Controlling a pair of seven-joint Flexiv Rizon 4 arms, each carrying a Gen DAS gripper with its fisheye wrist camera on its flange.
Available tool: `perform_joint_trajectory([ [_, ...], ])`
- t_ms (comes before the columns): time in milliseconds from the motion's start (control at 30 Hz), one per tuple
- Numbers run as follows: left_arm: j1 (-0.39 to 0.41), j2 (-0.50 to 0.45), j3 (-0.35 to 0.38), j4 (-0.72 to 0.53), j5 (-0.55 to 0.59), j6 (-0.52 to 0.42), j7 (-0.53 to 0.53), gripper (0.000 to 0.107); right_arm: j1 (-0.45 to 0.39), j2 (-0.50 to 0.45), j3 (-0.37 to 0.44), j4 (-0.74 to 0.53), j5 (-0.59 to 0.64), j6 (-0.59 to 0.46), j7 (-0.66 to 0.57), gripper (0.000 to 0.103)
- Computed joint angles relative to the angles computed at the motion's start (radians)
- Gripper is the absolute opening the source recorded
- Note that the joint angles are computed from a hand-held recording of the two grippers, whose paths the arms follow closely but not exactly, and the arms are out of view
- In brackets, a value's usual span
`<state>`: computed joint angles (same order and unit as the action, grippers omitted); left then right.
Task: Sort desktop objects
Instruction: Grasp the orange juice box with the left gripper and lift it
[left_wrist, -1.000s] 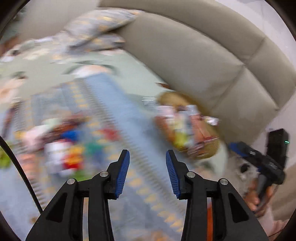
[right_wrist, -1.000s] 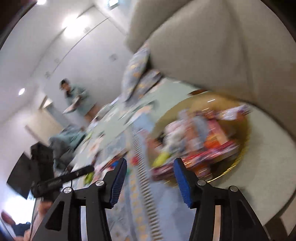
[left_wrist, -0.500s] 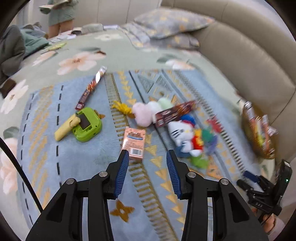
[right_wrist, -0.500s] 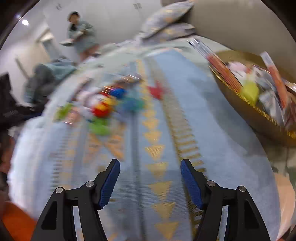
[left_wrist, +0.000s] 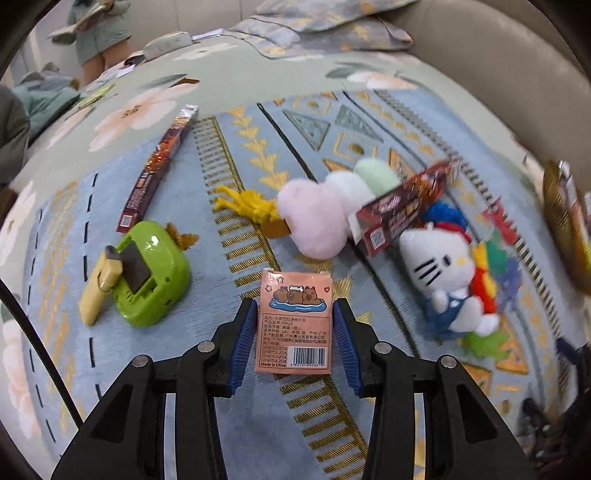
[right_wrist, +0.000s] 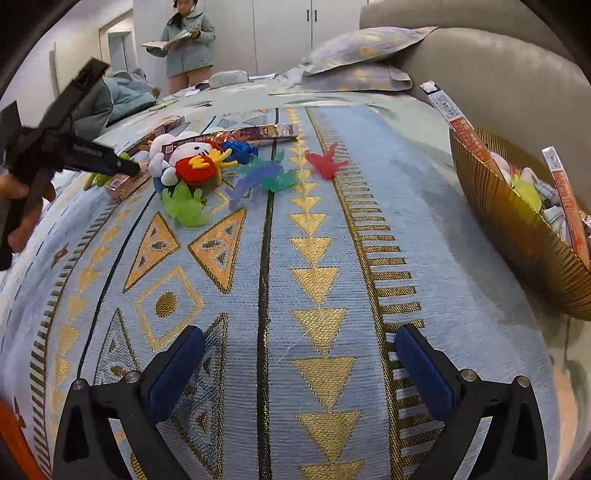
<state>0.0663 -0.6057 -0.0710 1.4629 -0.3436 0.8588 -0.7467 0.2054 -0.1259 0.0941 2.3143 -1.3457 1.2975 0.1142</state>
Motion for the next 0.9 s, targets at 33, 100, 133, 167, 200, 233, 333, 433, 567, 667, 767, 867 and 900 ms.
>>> perform_joint_trajectory([
  [33,-0.005,0.001,0.005,0.01,0.011,0.015,0.004,0.04,-0.001,-0.002,-0.001,-0.001,-0.004,0.002,0.003,0.103],
  [100,-0.014,-0.002,0.007,0.023,0.029,0.054,0.014,0.04,0.001,-0.002,-0.001,-0.002,-0.006,-0.006,0.003,0.103],
  [133,-0.011,0.002,0.0,0.039,0.026,0.083,0.03,0.04,0.004,-0.007,0.0,-0.007,-0.006,-0.011,0.002,0.103],
  [167,-0.012,0.005,-0.004,0.053,0.029,0.118,0.046,0.04,0.004,-0.01,-0.001,-0.01,-0.007,-0.011,0.002,0.103],
  [200,-0.014,0.006,-0.003,0.058,0.033,0.131,0.048,0.038,0.005,-0.016,-0.003,-0.016,-0.01,-0.011,0.004,0.103],
  [233,-0.014,0.008,-0.005,0.062,0.029,0.139,0.047,0.038,0.006,-0.02,-0.004,-0.019,-0.015,-0.009,0.008,0.103],
  [333,0.0,0.017,-0.016,0.053,-0.001,0.087,0.034,0.037,0.003,-0.022,-0.009,-0.021,-0.035,-0.001,0.023,0.103],
  [433,0.011,0.052,-0.027,0.07,-0.04,0.058,0.032,0.037,-0.001,-0.021,-0.009,-0.019,-0.049,0.003,0.035,0.103],
  [567,0.023,0.114,-0.037,0.111,-0.104,0.029,0.039,0.037,-0.003,-0.023,-0.007,-0.021,-0.052,0.003,0.038,0.103],
  [667,0.017,0.166,-0.026,0.14,-0.137,0.019,0.021,0.037,-0.004,-0.024,-0.008,-0.022,-0.055,0.004,0.041,0.103],
  [767,0.012,0.231,-0.007,0.173,-0.166,-0.025,-0.03,0.037,0.001,-0.023,-0.001,-0.022,-0.016,-0.005,0.009,0.103],
  [867,0.006,0.311,0.018,0.235,-0.191,-0.057,-0.075,0.038,0.025,-0.018,0.022,-0.029,0.132,-0.049,-0.107,0.103],
  [900,0.009,0.34,0.023,0.265,-0.218,-0.069,-0.077,0.038,0.032,-0.02,0.028,-0.037,0.185,-0.046,-0.152,0.103],
])
